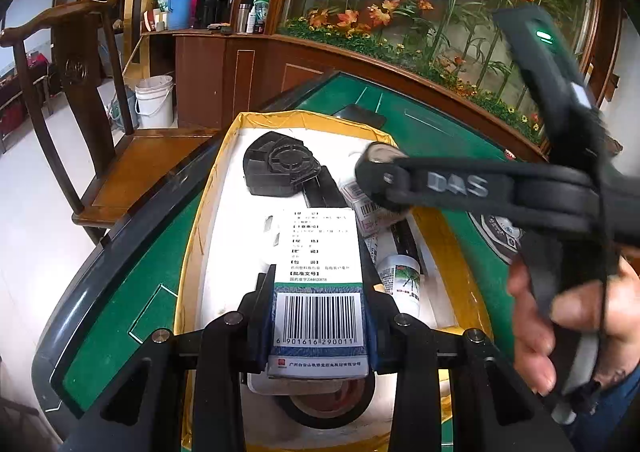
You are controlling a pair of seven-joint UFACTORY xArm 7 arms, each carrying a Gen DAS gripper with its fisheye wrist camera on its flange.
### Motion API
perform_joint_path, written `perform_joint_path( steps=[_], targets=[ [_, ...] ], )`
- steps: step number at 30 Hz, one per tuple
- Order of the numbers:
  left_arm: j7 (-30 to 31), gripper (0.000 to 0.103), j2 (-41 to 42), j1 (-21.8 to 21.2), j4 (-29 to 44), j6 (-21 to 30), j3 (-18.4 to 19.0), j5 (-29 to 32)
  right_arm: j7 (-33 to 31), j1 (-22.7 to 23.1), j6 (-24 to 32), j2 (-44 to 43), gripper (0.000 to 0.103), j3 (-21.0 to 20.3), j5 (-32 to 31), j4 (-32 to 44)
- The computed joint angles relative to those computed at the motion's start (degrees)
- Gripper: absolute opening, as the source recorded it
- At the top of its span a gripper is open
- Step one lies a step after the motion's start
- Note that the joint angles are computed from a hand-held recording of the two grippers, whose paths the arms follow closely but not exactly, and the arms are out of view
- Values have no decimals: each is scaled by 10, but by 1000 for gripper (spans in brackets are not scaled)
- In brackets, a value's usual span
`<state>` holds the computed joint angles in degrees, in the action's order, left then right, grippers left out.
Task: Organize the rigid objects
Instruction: 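Carry the blue box and beige tape roll into the tray and open both tools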
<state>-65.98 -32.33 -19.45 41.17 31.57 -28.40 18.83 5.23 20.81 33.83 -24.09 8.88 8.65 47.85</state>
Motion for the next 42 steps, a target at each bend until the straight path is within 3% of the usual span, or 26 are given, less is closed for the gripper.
perform_joint_path(
  steps=[19, 25, 29, 33, 38, 42],
  targets=[
    [-39, 37, 30, 18, 13, -22, -17, 41, 60, -23, -17, 135, 59, 26, -114, 114],
    [-55, 37, 33, 22, 13, -26, -17, 53, 34, -17, -23, 143, 59, 20, -117, 118],
    [-57, 39, 35, 19, 12, -24, -15, 53, 4, -6, -16, 137, 59, 14, -81, 117],
    [-53, 56, 34, 12, 11, -27, -10, 51, 1, -7, 15, 141, 59, 12, -60, 125],
    [-58, 60, 33, 14, 12, -22, -14, 53, -4, -10, 27, 116, 59, 10, -56, 105],
    [-60, 75, 37, 15, 19, -11, -19, 58, -27, -8, 29, 92, 60, -3, -18, 90]
  ],
)
